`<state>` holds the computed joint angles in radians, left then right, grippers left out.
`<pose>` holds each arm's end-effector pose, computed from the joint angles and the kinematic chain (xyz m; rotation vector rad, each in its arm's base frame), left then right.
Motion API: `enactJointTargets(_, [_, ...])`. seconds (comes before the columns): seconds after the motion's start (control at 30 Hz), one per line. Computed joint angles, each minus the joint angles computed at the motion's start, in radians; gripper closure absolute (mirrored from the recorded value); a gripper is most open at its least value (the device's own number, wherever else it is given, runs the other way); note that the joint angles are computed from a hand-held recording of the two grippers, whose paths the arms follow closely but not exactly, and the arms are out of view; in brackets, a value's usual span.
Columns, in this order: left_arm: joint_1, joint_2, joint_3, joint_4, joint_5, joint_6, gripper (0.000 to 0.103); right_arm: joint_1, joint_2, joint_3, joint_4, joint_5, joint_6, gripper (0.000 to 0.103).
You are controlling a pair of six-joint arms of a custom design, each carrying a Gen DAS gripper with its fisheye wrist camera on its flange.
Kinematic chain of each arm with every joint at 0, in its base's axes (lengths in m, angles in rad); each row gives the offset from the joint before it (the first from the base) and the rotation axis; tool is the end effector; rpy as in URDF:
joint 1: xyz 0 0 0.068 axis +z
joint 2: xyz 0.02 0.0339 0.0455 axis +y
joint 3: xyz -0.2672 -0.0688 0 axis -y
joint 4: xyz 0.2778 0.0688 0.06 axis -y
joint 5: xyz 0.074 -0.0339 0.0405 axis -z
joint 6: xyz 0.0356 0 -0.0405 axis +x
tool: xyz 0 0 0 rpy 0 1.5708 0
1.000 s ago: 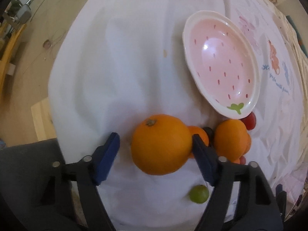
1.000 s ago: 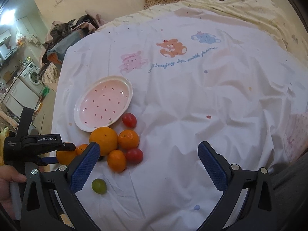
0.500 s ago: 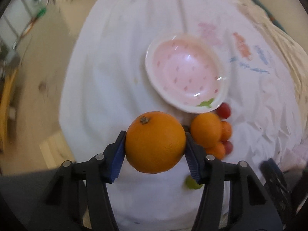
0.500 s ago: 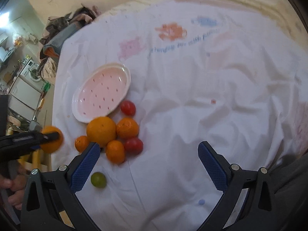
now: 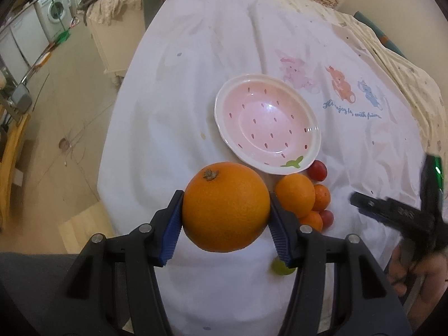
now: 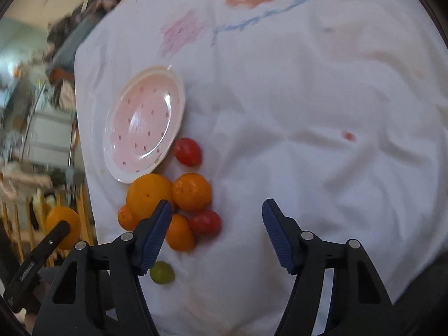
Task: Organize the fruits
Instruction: 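Grasp the large orange with the left tool while the right tool grasps a red cherry tomato, then carry orange and tomato over the pink plate and open both tools to release them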
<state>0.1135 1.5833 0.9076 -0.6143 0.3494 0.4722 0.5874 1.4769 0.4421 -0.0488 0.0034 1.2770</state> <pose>0.3068 0.0227 0.1505 0.5587 2.6965 -0.3529 0.1996 0.1327 0.0745 0.9461 2.6309 0.5551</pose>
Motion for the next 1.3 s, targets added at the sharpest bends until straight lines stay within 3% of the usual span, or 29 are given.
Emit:
enactJointTargets(0.07, [-0.004,0.009,0.007,-0.006,0.009,-0.009,0.050,-0.035,0.083,0.073,-0.026,-0.022,-0.100,0.046])
enactJointTargets(0.17, [-0.002,0.025,0.020,-0.017,0.017,-0.018,0.050,-0.071,0.218,0.222,-0.108,-0.051,-0.307,0.048])
enactJointTargets(0.3, [0.003,0.057,0.048,-0.046,0.032,-0.021,0.050,-0.094,0.319,0.341,-0.175,-0.031,-0.462,0.049])
enactJointTargets(0.43, [-0.003,0.071,0.060,-0.046,0.025,-0.041,0.050,-0.105,0.386,0.394,-0.190,-0.054,-0.548,0.064])
enactJointTargets(0.5, [-0.006,0.071,0.059,-0.043,0.022,-0.045,0.050,-0.097,0.396,0.394,-0.186,-0.062,-0.561,0.071])
enactJointTargets(0.67, [-0.015,0.067,0.050,-0.029,0.010,-0.049,0.050,-0.095,0.320,0.317,-0.130,-0.070,-0.542,0.071])
enactJointTargets(1.1, [-0.048,0.139,0.074,-0.040,-0.045,-0.084,0.050,-0.173,-0.138,0.038,-0.135,-0.049,-0.500,0.071])
enactJointTargets(1.3, [-0.067,0.160,0.160,-0.118,-0.038,-0.129,0.050,-0.182,-0.108,0.098,-0.104,-0.020,-0.487,0.071])
